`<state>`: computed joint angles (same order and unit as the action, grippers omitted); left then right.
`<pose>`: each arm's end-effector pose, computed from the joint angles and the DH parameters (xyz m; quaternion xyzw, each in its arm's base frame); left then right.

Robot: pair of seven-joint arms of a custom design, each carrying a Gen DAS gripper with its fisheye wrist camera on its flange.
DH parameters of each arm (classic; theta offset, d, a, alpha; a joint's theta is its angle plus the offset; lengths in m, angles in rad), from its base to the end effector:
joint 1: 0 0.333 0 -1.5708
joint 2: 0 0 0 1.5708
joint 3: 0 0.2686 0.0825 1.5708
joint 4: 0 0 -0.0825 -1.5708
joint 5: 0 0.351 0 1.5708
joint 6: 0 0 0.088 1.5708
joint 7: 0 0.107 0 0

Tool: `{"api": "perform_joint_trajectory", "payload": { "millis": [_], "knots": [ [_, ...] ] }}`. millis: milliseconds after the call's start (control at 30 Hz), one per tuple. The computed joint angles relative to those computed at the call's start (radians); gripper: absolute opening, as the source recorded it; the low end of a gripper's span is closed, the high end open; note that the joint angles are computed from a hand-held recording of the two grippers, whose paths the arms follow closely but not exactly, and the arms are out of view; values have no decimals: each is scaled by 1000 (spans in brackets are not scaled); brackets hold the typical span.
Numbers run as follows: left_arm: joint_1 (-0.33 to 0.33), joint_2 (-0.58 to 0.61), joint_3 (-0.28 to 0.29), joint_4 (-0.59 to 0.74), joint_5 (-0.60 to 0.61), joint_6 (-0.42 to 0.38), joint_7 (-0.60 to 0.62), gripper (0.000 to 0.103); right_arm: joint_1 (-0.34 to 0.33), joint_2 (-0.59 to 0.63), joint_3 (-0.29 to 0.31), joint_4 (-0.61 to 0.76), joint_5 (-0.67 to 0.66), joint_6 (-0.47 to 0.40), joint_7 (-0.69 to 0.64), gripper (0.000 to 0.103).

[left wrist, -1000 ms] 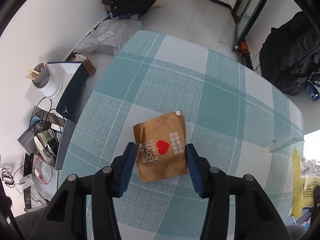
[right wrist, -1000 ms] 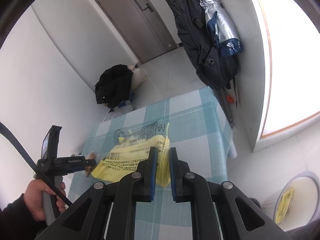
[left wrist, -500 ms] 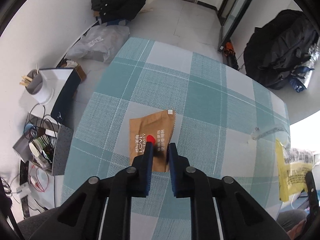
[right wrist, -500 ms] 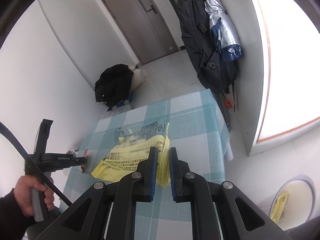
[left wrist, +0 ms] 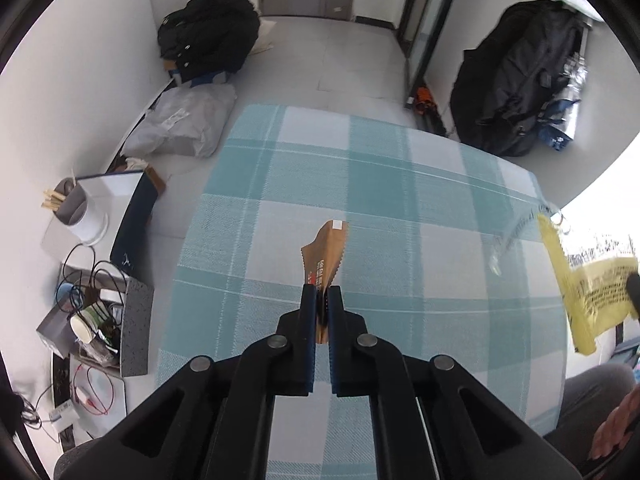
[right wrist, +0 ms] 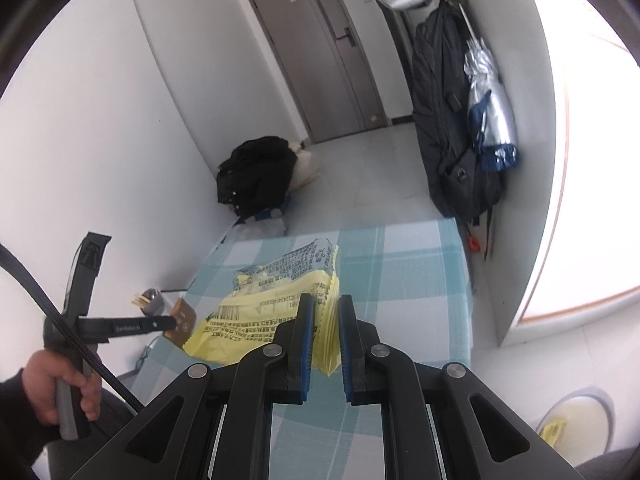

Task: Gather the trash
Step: 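Lift both held items and carry them toward the white bin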

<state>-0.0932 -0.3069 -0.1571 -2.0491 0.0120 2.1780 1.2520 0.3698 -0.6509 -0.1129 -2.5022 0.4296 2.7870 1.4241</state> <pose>0.4664 -0.1269 0.5736 -0.7110 0.6691 -0.1738 0.1287 0.3953 0.0764 0.5791 -0.6421 0.6040 -0.1461 0.4489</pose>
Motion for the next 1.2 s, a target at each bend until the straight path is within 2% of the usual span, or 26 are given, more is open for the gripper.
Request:
{"api": "perform_joint_trajectory", "payload": {
  "millis": [267, 433, 567, 733, 900, 1067, 1200],
  "knots": [
    [-47, -23, -4, 20, -91, 42, 57, 1, -86, -94, 13, 3, -68, -48, 37, 11],
    [-97, -13, -21, 72, -152, 99, 92, 1, -179, -174, 23, 14, -134, -104, 93, 11],
    [-139, 25, -43, 142, -184, 128, 122, 1, -242, -243, 6, 13, -179, -154, 118, 11],
    [-196, 117, -77, 272, -221, 135, 173, 1, -328, -308, -30, 1, -222, -194, 138, 11],
    [-252, 259, -124, 446, -226, 109, 222, 1, -446, -343, -58, -28, -278, -213, 155, 11],
    [-312, 431, -167, 649, -172, 47, 258, 1, -564, -365, -91, -78, -329, -242, 162, 11],
    [-359, 554, -187, 786, -164, -12, 287, 1, -633, -377, -122, -106, -343, -298, 171, 11]
  ]
}}
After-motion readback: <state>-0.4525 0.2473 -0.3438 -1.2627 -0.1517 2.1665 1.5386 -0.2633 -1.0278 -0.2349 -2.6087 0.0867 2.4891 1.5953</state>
